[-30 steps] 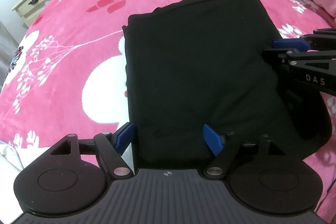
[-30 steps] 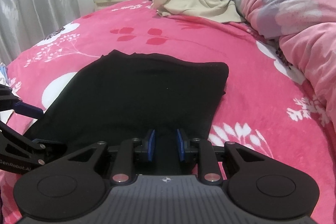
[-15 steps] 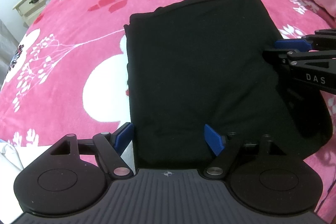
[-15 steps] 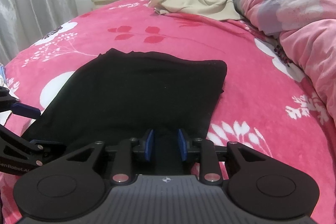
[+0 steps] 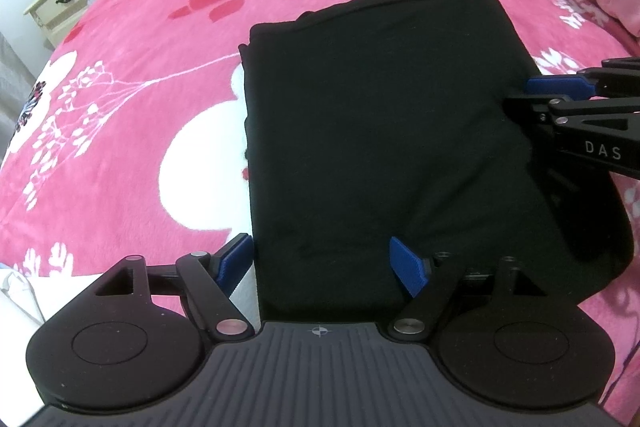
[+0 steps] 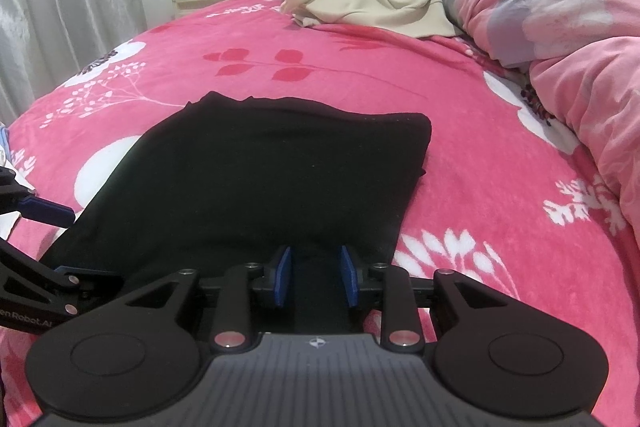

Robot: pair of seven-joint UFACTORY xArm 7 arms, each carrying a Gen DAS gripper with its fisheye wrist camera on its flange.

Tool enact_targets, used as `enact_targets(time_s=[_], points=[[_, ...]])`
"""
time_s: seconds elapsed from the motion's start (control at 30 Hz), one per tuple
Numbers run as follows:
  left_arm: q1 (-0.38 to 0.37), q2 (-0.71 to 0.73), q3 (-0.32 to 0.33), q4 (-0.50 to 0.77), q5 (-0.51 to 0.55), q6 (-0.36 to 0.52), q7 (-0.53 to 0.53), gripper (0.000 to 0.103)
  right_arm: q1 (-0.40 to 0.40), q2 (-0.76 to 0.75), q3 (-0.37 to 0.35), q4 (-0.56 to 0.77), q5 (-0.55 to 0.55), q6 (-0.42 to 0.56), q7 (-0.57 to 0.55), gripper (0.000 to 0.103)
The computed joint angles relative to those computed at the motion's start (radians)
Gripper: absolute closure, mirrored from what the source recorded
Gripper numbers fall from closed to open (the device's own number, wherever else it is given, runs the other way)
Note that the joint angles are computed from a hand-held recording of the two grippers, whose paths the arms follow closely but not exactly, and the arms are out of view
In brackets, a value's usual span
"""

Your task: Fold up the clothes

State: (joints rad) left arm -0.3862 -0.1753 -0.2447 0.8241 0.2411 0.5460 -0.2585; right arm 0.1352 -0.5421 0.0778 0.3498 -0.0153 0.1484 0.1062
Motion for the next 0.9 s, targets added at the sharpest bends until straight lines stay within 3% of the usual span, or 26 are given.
enact_targets(time_s=[0.9], points=[[0.0, -0.004, -0.001, -0.002, 0.0, 0.005, -0.007, 0.025, -0.011, 0.006, 0.013, 0.009, -0.013, 0.011, 0.023, 0.073]])
